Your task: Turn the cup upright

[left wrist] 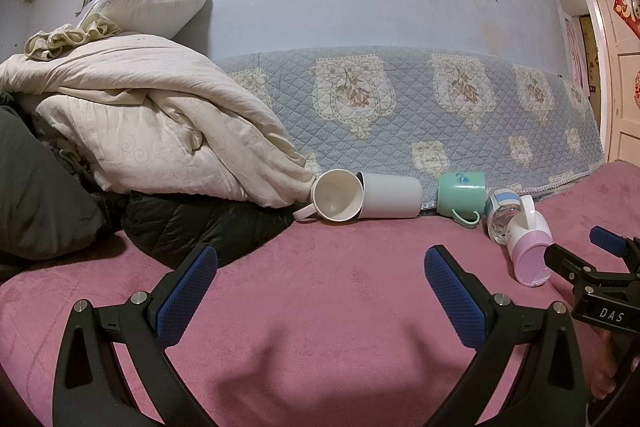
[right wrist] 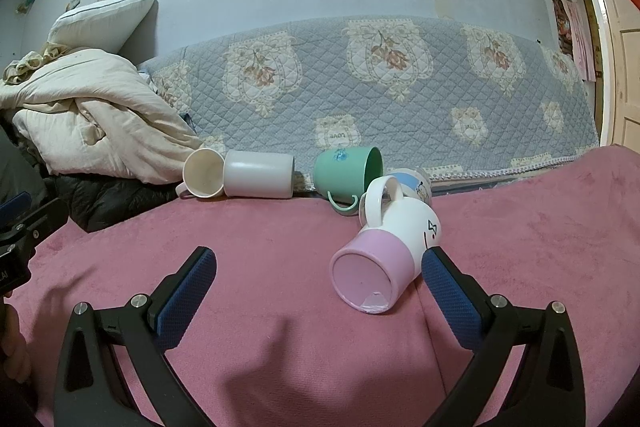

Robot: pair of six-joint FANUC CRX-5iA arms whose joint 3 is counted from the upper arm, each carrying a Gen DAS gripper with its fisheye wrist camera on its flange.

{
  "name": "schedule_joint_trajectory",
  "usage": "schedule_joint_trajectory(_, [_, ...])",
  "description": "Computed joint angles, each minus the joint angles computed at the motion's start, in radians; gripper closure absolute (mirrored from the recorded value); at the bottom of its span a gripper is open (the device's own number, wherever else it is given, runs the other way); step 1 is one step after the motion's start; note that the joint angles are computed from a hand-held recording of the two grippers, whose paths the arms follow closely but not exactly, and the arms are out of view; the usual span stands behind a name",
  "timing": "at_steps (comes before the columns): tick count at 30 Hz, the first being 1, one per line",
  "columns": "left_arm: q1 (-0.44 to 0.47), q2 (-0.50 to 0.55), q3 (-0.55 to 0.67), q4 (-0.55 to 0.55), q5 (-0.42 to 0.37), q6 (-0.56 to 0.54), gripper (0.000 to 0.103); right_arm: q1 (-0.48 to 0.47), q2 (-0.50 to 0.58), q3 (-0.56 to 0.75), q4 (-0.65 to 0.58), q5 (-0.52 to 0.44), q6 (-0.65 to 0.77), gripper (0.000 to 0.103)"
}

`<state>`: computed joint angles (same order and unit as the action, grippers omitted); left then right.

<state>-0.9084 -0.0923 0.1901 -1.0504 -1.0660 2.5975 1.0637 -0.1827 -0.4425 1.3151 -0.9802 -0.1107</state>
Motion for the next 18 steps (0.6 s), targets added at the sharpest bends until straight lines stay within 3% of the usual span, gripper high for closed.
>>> schedule_joint_trajectory(18, [0.0,0.002,0.002,0.001,-0.002,-0.002,0.0,-0.004,0.002,-0.002,-0.001,0.006,-0.004,0.0])
